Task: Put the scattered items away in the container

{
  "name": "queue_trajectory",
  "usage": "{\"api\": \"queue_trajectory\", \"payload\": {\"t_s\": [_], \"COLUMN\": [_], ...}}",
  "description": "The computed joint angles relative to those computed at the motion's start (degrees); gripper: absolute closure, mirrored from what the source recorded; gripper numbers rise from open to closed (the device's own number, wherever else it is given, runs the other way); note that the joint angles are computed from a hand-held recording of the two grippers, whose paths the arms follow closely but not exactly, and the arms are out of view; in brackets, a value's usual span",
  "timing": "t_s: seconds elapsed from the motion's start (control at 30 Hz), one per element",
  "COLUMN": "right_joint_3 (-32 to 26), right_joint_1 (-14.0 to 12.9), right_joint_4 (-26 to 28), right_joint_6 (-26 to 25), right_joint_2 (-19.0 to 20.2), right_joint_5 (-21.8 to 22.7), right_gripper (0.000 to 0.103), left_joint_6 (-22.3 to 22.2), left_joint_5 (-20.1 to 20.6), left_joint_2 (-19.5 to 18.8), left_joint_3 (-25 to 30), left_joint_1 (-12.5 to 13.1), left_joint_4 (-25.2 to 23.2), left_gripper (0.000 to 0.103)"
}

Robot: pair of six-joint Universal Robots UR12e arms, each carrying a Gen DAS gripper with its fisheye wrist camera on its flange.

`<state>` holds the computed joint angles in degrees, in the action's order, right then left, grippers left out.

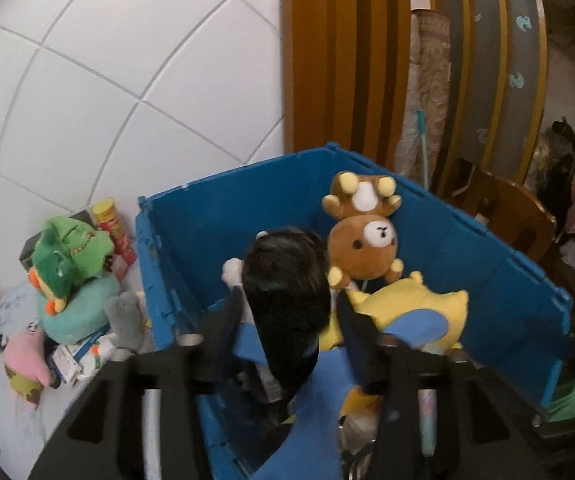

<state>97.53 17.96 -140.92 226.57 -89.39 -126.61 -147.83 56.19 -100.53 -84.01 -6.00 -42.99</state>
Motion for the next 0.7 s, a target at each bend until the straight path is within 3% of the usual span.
{"api": "queue_trajectory", "payload": {"t_s": [0.03, 0.07, 0.3, 0.4, 0.7], "right_joint_3": [0.2, 0.4, 1.3, 1.1, -0.9], "right_joint_1": [0.0, -0.1, 0.6, 1.2, 3.5], "right_joint_4": [-0.1, -0.2, 0.1, 0.4, -4.8], "right_joint_6": [-0.1, 0.1, 1.9, 2.2, -1.2], "right_joint_2": [-0.1, -0.3, -0.8, -0.5, 2.4], "right_joint_5": [0.1, 0.3, 0.3, -0.5, 0.0], "right_gripper": [0.006, 0.005, 0.000, 0.000, 0.000], "left_joint_6": [-0.4, -0.7, -1.8, -2.5, -3.9], "left_joint_5": [-0.1, -0.1, -0.1, 0.0, -0.4], "left_joint_2": [0.2, 0.5, 1.1, 1.5, 2.6], "left_joint_3": [-0.6, -1.1, -2.3, -3.1, -5.1], "left_joint_1": [0.2, 0.4, 1.7, 2.6, 7.7], "left_joint_4": [1.2, 2.2, 3.4, 4.5, 5.3], "left_gripper": [0.018, 0.015, 0.012, 0.002, 0.000]}}
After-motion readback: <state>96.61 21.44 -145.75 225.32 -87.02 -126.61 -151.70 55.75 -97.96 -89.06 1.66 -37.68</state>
